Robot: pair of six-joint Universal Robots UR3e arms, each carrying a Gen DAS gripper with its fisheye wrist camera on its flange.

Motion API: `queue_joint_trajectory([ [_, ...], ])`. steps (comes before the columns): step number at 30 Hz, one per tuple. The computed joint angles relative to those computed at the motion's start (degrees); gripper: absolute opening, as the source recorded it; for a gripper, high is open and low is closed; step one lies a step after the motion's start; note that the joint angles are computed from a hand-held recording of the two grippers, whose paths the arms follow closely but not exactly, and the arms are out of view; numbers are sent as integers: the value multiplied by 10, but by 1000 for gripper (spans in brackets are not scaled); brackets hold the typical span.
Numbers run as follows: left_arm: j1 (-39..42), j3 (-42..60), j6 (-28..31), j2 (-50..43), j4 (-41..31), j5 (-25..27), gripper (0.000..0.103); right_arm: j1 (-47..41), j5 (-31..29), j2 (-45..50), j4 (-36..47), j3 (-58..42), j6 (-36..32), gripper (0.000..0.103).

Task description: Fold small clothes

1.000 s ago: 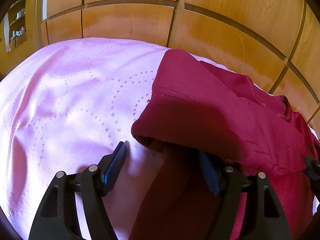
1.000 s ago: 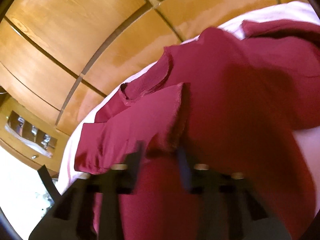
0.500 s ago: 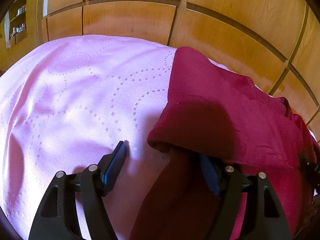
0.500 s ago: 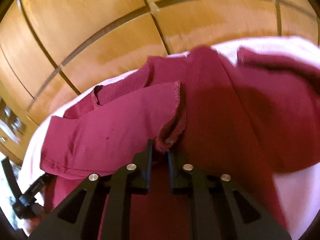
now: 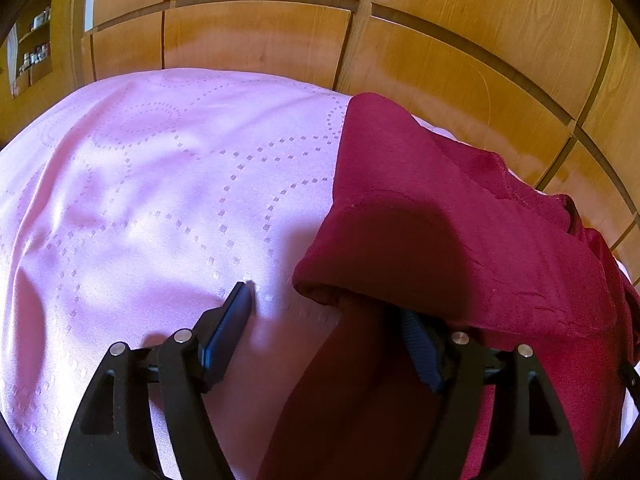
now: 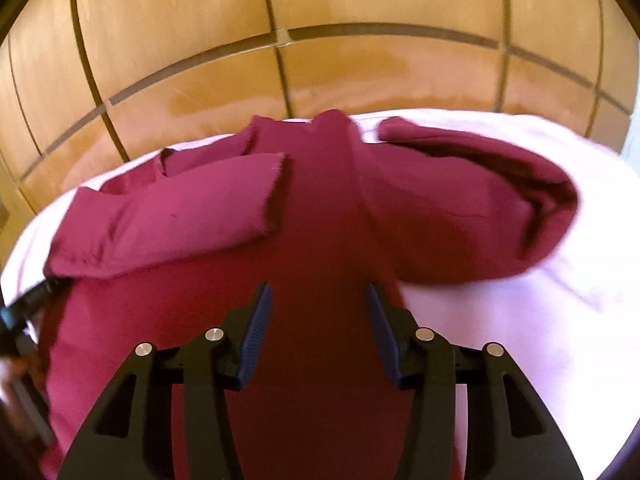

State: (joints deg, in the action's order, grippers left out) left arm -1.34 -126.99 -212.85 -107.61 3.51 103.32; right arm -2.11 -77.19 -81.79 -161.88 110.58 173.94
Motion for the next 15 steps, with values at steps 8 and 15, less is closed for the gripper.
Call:
queue_joint_trajectory([
  [8,0,4,2,8,-13,-2,77,-84,-17,-67,-20,96,8,48],
  [15,-16,-17,-24,40,-21,27,88,-68,-37,-48,-54,102,10,48],
])
